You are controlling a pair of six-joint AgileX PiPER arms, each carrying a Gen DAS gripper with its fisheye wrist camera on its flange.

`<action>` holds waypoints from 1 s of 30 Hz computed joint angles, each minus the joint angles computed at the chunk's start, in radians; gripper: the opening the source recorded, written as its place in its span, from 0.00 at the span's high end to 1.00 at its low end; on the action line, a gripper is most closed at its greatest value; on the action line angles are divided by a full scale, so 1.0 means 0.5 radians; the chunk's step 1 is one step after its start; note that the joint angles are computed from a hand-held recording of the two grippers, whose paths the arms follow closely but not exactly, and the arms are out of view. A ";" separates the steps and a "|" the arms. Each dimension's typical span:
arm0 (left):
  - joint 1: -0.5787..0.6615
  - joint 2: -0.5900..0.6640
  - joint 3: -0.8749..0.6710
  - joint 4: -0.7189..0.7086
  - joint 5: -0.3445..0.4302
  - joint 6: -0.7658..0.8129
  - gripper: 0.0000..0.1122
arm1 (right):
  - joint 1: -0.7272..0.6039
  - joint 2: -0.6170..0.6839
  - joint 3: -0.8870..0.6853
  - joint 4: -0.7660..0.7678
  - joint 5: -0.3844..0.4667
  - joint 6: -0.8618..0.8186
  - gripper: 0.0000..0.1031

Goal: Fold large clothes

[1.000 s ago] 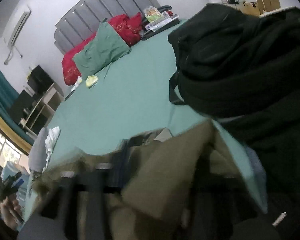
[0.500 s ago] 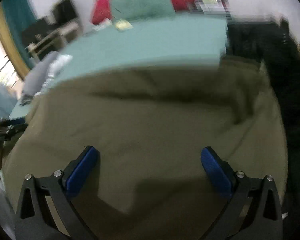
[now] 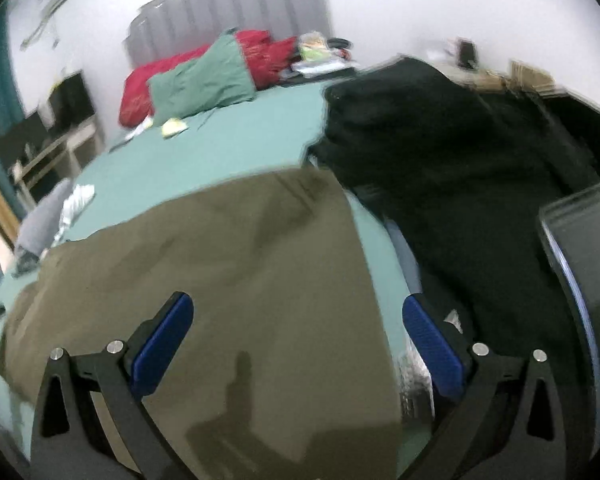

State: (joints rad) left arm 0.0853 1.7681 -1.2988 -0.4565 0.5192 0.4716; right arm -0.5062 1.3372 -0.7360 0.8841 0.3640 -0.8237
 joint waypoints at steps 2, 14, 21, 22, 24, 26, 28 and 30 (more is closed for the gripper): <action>0.015 -0.124 0.215 -0.082 -0.056 0.183 0.35 | -0.114 -0.083 0.178 0.096 0.085 -0.047 0.00; -0.047 -0.166 0.370 0.350 0.006 -0.272 0.34 | -0.166 0.227 0.451 1.148 0.650 -0.736 0.15; -0.120 -0.416 0.446 0.460 0.054 -0.461 0.34 | -0.226 0.202 0.433 1.202 0.965 -0.858 0.77; -0.150 -0.480 0.471 0.476 0.037 -0.490 0.34 | -0.262 0.117 0.426 1.153 1.016 -0.829 0.78; -0.278 -0.630 0.492 0.604 0.005 -0.642 0.34 | -0.274 -0.100 0.412 1.026 1.032 -0.761 0.79; -0.420 -0.708 0.432 0.704 0.042 -0.790 0.34 | -0.331 -0.243 0.405 0.912 1.089 -0.696 0.79; -0.546 -0.737 0.347 0.664 0.073 -0.809 0.34 | -0.383 -0.280 0.426 0.901 1.126 -0.692 0.79; -0.694 -0.692 0.225 0.625 0.129 -0.845 0.34 | -0.433 -0.289 0.447 0.877 1.129 -0.696 0.79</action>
